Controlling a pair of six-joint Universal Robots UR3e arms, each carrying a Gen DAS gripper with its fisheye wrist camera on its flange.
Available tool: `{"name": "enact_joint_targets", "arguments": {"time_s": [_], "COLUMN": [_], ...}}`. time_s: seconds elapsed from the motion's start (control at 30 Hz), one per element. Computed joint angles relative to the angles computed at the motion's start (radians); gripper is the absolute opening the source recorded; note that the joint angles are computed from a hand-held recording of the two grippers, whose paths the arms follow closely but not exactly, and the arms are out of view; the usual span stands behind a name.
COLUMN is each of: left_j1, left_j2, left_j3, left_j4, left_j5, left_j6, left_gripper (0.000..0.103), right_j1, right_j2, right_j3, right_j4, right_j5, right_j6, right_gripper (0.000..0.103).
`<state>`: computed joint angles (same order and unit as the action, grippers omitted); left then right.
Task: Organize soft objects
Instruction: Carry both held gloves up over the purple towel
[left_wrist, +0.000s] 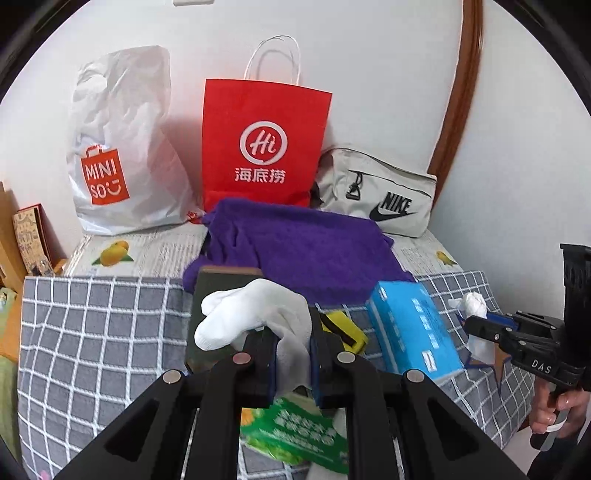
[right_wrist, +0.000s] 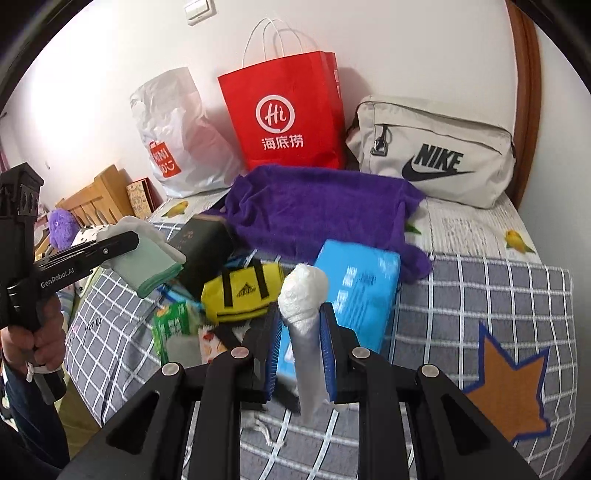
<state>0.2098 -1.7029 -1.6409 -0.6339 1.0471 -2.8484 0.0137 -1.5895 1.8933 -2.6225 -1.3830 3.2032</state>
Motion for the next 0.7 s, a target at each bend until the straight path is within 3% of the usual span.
{"name": "enact_joint_targets", "arguments": {"time_s": [0.3, 0.7], "left_j1": [-0.001, 0.008], "left_j2": [-0.143, -0.135], "left_j3": [0.232, 0.236], "left_j4": [-0.076, -0.182], "left_j5": [-0.005, -0.182], "left_j6": [-0.03, 0.068], "left_gripper": [0.013, 0.013], "right_j1": [-0.01, -0.003], "right_j2": [0.179, 0.265], "right_j3": [-0.238, -0.299], "right_j4": [0.046, 0.051], "right_j5": [0.001, 0.017], "right_j6": [-0.029, -0.026], "right_gripper": [0.02, 0.02]}}
